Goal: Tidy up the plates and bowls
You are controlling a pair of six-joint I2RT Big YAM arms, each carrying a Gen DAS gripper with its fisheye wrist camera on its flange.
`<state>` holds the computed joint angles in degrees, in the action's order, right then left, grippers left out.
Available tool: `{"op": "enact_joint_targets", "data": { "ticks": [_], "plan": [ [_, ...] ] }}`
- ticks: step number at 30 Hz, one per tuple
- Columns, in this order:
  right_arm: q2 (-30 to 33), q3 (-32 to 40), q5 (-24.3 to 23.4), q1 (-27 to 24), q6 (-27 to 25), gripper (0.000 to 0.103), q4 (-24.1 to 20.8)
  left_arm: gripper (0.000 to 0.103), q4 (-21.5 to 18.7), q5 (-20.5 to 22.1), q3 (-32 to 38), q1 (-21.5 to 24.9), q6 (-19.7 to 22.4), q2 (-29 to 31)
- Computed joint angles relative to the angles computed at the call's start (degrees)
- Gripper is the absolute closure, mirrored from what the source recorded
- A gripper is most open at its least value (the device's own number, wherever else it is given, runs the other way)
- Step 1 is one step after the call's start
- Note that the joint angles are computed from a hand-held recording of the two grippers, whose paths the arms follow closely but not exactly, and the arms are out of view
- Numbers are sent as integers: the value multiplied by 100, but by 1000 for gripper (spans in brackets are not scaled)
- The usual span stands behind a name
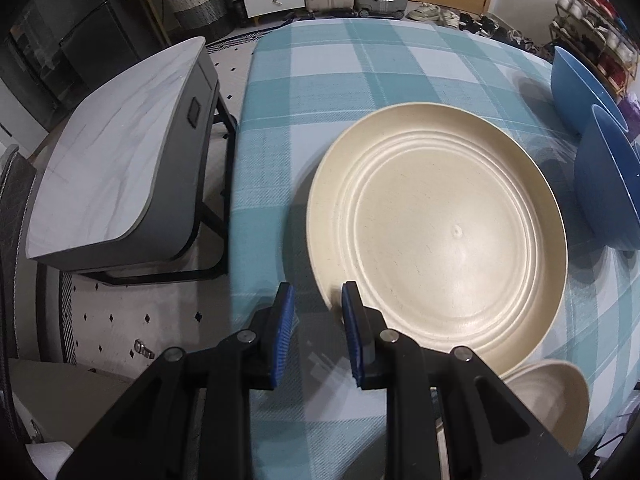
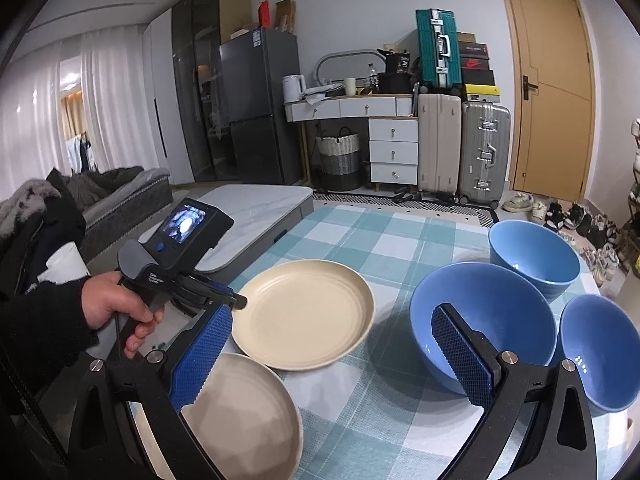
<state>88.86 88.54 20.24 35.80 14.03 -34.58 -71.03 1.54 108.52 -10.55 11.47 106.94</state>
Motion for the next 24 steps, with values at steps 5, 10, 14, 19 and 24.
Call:
{"op": "enact_joint_targets", "data": {
  "ticks": [5, 10, 14, 19, 24],
  "plan": [
    [176, 371, -182, -8, -289, 1, -251, 80, 15, -2, -107, 120, 0, -75],
    [532, 1067, -337, -85, -535, 1, -560, 79, 26, 113, -120, 236, -22, -123],
    [1042, 2001, -513, -230, -485, 1, -1080, 79, -35, 315, -59, 315, -156, -109],
    [2092, 3657, -756, -367, -481, 1, -2349, 79, -20, 525, -100, 378, -275, -113],
    [3357, 5347, -1113, -439, -505, 1, -3621, 79, -34, 682, -127, 404, -410, -97]
  ]
}}
